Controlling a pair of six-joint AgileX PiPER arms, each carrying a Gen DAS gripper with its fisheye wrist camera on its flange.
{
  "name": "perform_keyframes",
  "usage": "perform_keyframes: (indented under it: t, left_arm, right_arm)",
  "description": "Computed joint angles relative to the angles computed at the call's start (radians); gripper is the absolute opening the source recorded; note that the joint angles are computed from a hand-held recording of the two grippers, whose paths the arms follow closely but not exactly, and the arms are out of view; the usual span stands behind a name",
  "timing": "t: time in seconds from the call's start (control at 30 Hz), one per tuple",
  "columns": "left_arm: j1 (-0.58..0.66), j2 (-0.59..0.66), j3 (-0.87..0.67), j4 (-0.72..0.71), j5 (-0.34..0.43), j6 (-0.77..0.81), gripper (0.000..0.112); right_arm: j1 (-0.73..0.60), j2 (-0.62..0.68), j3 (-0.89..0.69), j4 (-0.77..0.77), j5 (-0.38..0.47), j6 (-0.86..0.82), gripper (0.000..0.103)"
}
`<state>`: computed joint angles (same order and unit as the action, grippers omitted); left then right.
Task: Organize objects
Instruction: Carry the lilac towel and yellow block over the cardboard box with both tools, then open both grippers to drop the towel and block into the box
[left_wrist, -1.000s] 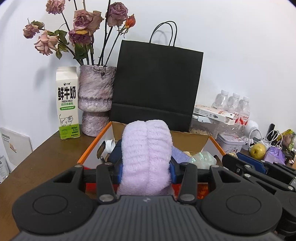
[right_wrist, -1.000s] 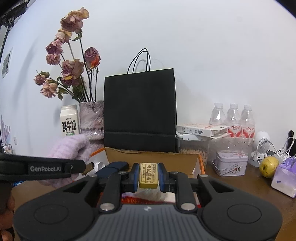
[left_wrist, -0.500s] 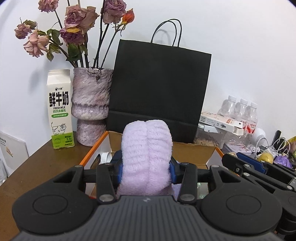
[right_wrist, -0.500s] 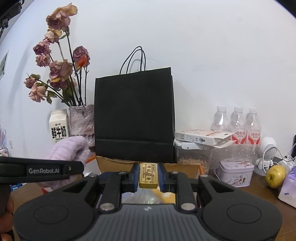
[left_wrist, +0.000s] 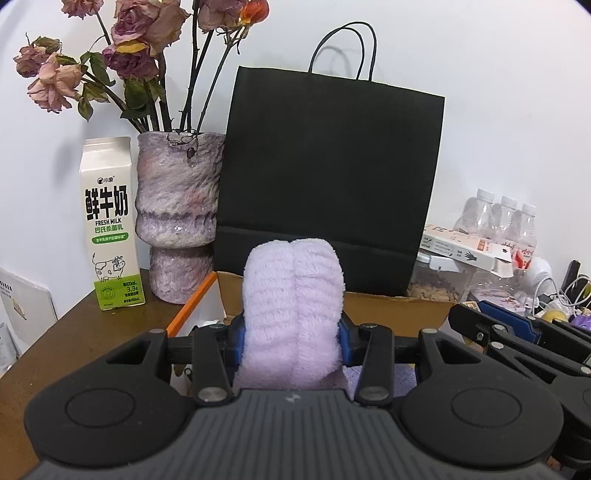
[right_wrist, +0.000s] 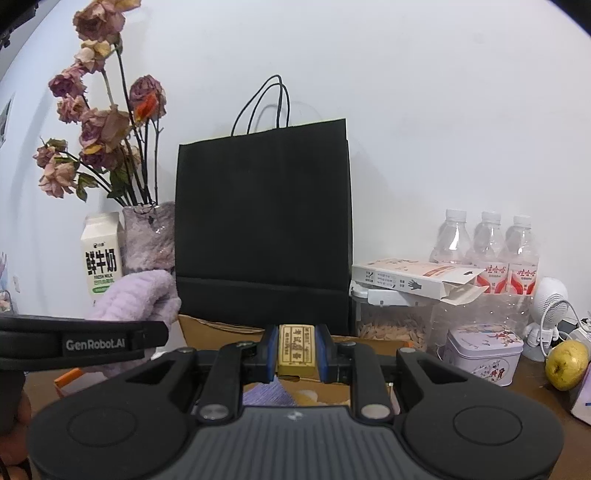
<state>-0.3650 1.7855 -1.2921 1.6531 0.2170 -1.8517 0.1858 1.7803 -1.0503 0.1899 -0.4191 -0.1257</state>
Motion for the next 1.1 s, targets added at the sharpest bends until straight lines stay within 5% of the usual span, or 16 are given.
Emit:
perform_keyframes:
  t: [0.6,0.67,0.73,0.8,0.83,0.87,0.93,1.1]
  left_arm:
    - [0.027,0.120,-0.149,-0.236,-0.008,0.262,0.046]
    - [0.028,0.122,-0.150,-0.258,-0.008,0.286,0.050]
    - [0.023,0.121,-0.147,-0.215,0.012,0.248,0.066]
    - [0.018,0.118,-0.140,-0.135,0.035,0.167,0.092]
    - [0.016,0.115,-0.130,-0.056,0.054,0.085,0.103]
    - [0.014,0.113,-0.122,0.009,0.072,0.018,0.103]
    - [0.018,0.112,-0.122,0.030,0.082,0.006,0.103]
    - [0.036,0.111,-0.127,-0.036,0.068,0.067,0.103]
  right_arm:
    - [-0.017,0.102,-0.146,0.021,0.104,-0.026,0.020]
    - [-0.023,0.103,-0.150,0.006,0.118,-0.009,0.020]
    - [-0.027,0.102,-0.148,0.002,0.122,-0.003,0.021]
    - [-0.029,0.101,-0.147,0.010,0.124,-0.005,0.028]
    - [-0.031,0.100,-0.145,0.011,0.123,-0.002,0.043]
    - [-0.031,0.101,-0.143,0.033,0.118,-0.018,0.069]
    - [-0.024,0.105,-0.135,0.108,0.088,-0.081,0.103]
    - [-0.016,0.100,-0.127,0.134,0.075,-0.113,0.103]
